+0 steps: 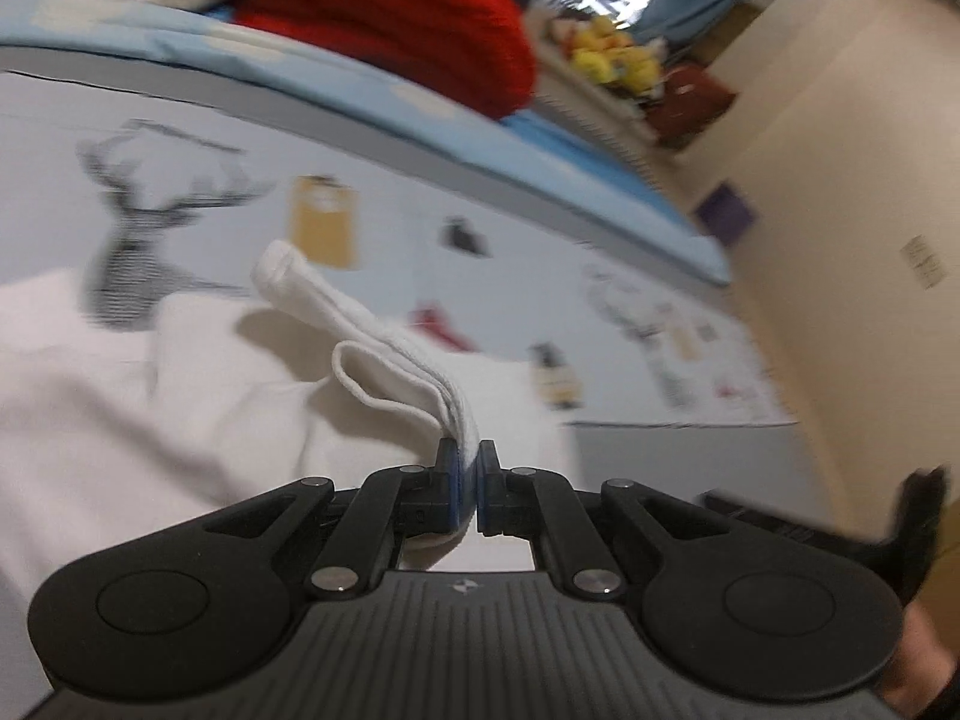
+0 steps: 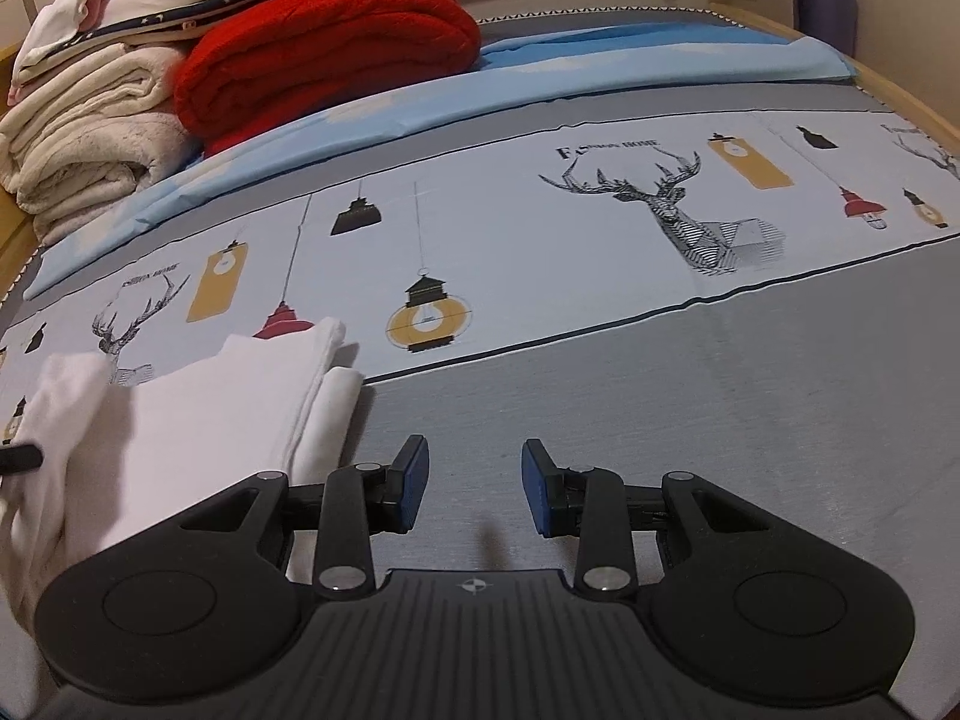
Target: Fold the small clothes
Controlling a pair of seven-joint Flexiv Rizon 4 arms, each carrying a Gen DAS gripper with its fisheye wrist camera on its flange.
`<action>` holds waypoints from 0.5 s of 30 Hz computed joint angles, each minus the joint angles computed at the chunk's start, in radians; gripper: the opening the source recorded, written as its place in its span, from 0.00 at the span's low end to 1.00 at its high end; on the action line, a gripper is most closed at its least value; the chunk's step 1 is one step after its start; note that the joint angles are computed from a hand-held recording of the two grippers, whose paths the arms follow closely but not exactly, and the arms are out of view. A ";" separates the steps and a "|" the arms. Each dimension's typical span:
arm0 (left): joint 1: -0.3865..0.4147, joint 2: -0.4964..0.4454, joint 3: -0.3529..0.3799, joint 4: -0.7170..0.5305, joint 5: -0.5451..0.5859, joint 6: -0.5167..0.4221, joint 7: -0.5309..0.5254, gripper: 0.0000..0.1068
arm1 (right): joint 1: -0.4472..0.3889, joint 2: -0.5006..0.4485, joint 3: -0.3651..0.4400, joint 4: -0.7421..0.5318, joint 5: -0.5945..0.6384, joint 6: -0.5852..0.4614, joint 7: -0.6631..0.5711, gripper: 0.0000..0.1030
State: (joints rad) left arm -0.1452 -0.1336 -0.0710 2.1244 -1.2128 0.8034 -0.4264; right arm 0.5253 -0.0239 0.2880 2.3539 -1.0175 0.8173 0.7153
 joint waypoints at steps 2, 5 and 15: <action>-0.032 0.012 -0.027 0.017 -0.070 0.004 0.031 0.05 | 0.001 0.006 0.003 0.004 0.004 -0.006 0.007 0.34; -0.081 0.016 -0.047 0.032 -0.090 0.005 0.050 0.05 | 0.001 0.015 0.006 0.009 -0.008 -0.010 0.027 0.34; -0.179 0.034 -0.058 0.087 -0.009 0.000 0.099 0.11 | -0.014 -0.009 -0.016 -0.002 -0.144 0.050 0.175 0.34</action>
